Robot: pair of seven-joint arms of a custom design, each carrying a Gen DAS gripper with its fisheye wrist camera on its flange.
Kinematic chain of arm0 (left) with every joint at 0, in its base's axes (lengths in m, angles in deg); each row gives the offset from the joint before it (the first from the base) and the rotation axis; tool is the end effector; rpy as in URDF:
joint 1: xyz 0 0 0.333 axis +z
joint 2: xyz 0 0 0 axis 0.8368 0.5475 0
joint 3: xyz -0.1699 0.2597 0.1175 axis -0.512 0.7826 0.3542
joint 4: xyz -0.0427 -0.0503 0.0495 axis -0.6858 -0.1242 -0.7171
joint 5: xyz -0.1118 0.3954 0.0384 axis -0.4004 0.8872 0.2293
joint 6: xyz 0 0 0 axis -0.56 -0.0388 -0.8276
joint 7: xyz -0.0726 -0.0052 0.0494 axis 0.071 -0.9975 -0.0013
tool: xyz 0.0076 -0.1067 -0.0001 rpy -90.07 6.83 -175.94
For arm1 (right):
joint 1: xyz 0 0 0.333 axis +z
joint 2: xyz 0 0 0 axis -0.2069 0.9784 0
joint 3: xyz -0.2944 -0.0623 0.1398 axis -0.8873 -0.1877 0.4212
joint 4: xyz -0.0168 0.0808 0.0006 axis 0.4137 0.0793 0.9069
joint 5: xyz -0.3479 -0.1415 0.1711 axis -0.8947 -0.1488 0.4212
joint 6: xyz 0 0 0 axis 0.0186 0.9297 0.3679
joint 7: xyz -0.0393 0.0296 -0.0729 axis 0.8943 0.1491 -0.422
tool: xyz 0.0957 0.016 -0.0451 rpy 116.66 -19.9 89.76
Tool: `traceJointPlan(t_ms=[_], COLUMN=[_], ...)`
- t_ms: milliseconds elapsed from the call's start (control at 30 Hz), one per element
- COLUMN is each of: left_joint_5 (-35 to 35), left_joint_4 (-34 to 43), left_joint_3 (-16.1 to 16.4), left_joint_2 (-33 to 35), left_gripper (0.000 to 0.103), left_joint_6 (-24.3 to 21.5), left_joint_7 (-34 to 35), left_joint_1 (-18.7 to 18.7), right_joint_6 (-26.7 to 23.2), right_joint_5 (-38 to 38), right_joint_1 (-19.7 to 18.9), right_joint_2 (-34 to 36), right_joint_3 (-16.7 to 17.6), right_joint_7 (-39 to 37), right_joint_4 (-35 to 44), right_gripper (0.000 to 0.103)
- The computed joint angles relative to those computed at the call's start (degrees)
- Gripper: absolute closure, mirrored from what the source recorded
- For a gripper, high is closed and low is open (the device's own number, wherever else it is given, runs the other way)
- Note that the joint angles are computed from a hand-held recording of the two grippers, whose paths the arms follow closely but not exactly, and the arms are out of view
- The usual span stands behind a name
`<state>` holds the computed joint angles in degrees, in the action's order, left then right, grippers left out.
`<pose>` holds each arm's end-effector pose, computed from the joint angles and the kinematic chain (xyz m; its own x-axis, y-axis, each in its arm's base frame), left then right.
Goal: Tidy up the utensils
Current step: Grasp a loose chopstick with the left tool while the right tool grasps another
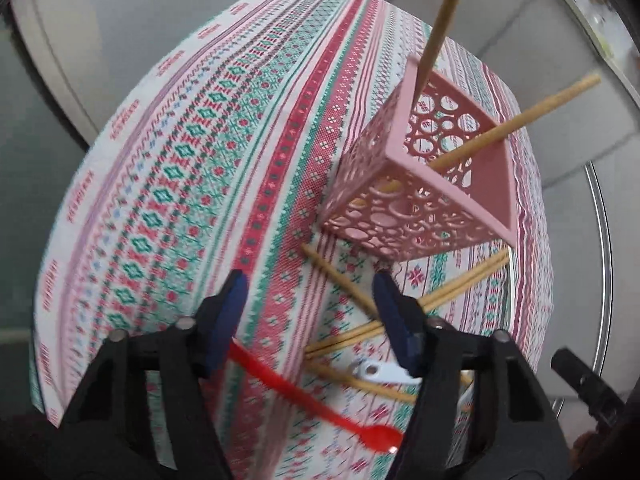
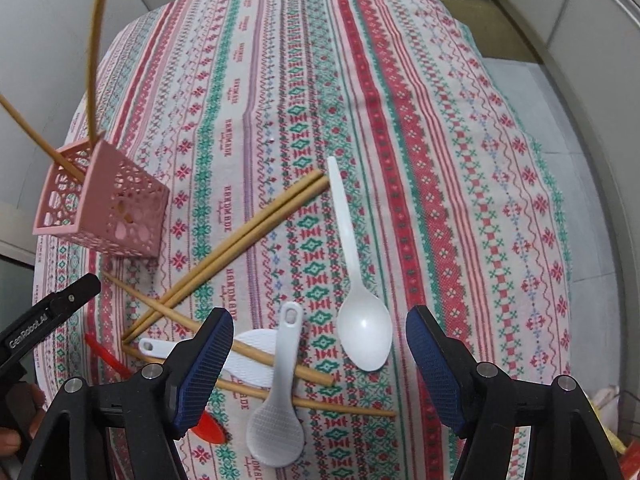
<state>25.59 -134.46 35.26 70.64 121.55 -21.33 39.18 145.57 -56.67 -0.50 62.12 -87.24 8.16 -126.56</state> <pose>0.4972 -0.3187 0.4336 0.4086 -0.8779 0.2497 -0.8266 -0.4719 -0.3066 0.5446 0.1313 0.4275 0.0442 -0.9865 -0.1575 -0.9490 0.0078 -0.3151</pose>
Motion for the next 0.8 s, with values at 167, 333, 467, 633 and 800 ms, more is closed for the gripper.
traceJointPlan(t_ms=[167,333,467,633,800], left_joint_5=[5.34,13.12,15.23,16.22,11.98], left_joint_4=[1.4,3.94,6.41,8.13,3.29], left_joint_3=[-0.09,0.12,0.13,0.29,0.34], left_joint_2=[2.59,5.13,7.3,8.1,4.53], left_gripper=[0.052,0.061,0.062,0.082,0.088], left_joint_6=[0.64,-0.57,-2.79,-5.94,-0.49], left_joint_7=[-9.39,-18.36,-21.79,-22.72,-19.5], left_joint_1=[-1.24,-3.48,-4.99,-5.83,-3.55], right_joint_6=[-0.32,-0.61,-0.7,-0.88,-1.12], right_joint_5=[1.42,2.58,3.58,4.65,4.65], right_joint_1=[-0.4,-0.78,-1.07,-1.27,-1.17], right_joint_2=[0.45,0.47,0.2,-0.06,0.26], right_joint_3=[-0.5,-0.78,-0.96,-1.0,-0.8], right_joint_7=[-0.47,-1.39,-2.03,-2.43,-2.15], right_joint_4=[0.37,0.43,0.28,0.29,0.71], right_gripper=[0.027,0.027,0.027,0.027,0.027])
